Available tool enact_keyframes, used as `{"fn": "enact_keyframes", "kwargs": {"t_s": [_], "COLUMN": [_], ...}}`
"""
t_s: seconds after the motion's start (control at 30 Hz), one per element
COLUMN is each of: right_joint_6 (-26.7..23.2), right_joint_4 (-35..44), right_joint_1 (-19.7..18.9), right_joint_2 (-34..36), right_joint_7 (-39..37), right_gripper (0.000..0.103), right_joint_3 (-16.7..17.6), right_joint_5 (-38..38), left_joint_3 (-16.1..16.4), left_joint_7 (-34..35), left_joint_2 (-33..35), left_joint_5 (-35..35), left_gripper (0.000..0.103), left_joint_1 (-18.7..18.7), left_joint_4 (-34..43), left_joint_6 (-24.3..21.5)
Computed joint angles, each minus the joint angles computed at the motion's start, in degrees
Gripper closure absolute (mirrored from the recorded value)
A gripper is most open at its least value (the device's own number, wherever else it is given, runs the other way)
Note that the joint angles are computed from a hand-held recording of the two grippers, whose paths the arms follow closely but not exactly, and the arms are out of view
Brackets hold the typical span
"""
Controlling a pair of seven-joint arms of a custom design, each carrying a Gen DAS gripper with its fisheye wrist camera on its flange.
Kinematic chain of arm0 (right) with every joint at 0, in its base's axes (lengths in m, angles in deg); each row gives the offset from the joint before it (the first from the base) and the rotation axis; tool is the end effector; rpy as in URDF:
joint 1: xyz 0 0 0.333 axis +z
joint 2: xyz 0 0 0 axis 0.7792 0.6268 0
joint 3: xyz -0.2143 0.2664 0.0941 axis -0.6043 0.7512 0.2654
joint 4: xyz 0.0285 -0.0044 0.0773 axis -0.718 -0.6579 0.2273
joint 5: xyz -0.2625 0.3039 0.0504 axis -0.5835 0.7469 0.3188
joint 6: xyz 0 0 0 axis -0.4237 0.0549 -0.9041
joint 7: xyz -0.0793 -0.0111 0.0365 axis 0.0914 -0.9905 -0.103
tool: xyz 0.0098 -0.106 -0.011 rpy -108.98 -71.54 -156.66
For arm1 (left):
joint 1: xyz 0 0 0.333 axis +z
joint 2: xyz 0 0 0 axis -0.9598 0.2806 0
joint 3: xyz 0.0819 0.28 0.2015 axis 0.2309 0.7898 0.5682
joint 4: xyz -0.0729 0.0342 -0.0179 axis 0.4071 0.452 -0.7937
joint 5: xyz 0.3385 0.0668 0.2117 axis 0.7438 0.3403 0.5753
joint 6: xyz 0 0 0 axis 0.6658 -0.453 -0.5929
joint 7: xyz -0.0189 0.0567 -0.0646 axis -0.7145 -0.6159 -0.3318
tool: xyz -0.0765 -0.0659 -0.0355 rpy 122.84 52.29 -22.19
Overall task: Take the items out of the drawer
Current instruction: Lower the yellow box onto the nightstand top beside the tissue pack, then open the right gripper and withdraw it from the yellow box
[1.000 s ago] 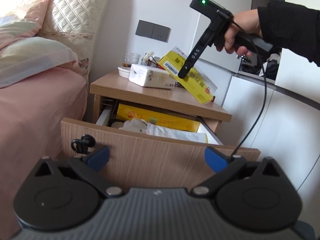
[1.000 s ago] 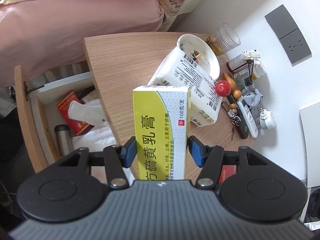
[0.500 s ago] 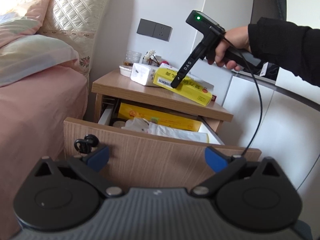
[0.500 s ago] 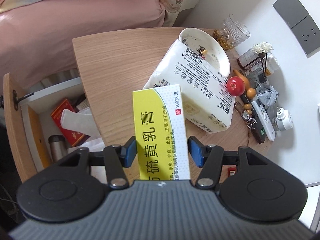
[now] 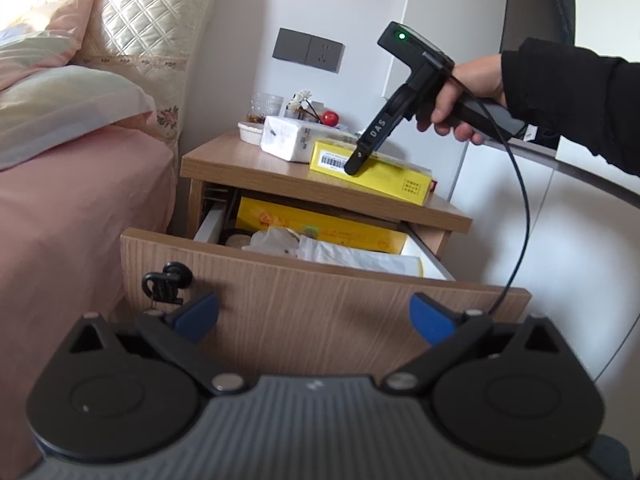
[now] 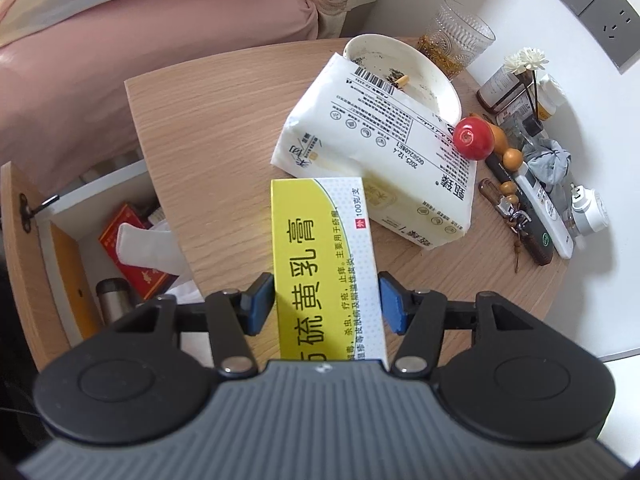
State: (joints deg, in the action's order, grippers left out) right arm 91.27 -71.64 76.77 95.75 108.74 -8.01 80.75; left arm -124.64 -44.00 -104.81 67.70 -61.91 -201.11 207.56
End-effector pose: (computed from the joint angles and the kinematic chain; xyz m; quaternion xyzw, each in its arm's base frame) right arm 0.6394 0.3655 0.6254 -0.9366 0.2381 -0.1987 0.1631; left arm 0.2672 -0.2777 0.4888 -0.6091 0.5712 -0.4586 0.3041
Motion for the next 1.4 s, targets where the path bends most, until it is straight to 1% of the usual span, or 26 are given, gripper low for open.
{"fn": "enact_keyframes", "kwargs": {"t_s": [0.07, 0.17, 0.27, 0.3, 0.37, 0.6, 0.83, 0.93, 1.0, 1.07, 1.2, 1.4], "right_joint_6": [1.1, 3.0, 4.8, 5.6, 7.2, 11.2, 15.8, 19.0, 20.7, 22.2, 26.8, 32.6], "right_joint_4": [-0.8, -2.7, -4.9, -5.8, -7.5, -14.1, -20.5, -23.9, -26.4, -29.2, -35.7, -45.1], "right_joint_1": [-0.1, -0.5, -0.8, -0.9, -1.2, -2.1, -2.3, -2.4, -2.6, -2.8, -3.4, -3.6], "right_joint_2": [-0.5, -1.9, -3.5, -4.1, -5.5, -10.5, -16.0, -18.6, -20.6, -22.6, -27.1, -33.8], "right_joint_7": [0.8, 1.2, 1.1, 1.5, 2.5, 4.5, 9.2, 13.3, 15.7, 16.5, 21.9, 25.4], "right_gripper": [0.041, 0.032, 0.031, 0.028, 0.017, 0.017, 0.017, 0.017, 0.017, 0.017, 0.017, 0.017], "right_joint_3": [-0.2, -0.1, 0.1, 0.0, 0.0, 0.5, 0.8, 0.8, 1.0, 1.3, 2.1, 2.8], "right_joint_5": [-0.1, 0.3, 0.5, 0.5, 0.7, 1.7, 0.9, -1.2, -1.2, -0.8, -3.5, -1.0], "left_joint_3": [-0.2, -0.8, -1.3, -1.5, -1.7, -2.1, -2.4, -2.4, -2.4, -2.2, -1.8, -1.9], "left_joint_7": [0.0, 0.1, 0.0, 0.0, 0.1, -0.7, -2.0, -2.5, -2.8, -3.1, -3.8, -4.6], "left_joint_2": [0.3, 0.7, 0.9, 0.9, 0.9, -0.2, -1.6, -2.2, -2.5, -2.8, -3.3, -4.1], "left_joint_5": [0.1, 0.5, 0.7, 0.8, 1.3, 2.4, 3.7, 4.2, 4.6, 4.9, 5.6, 6.6], "left_gripper": [0.0, 0.0, 0.0, 0.0, 0.0, 0.0, 0.0, 0.0, 0.0, 0.0, 0.0, 0.0], "left_joint_1": [0.3, 0.8, 1.4, 1.5, 1.7, 1.7, 1.6, 1.5, 1.4, 1.2, 0.8, 0.6], "left_joint_4": [0.3, 0.8, 1.2, 1.3, 1.5, 1.6, 1.7, 1.7, 1.6, 1.6, 1.4, 1.4], "left_joint_6": [-0.2, -0.4, -0.8, -0.9, -1.5, -3.0, -4.2, -4.6, -5.1, -5.7, -6.3, -6.8]}}
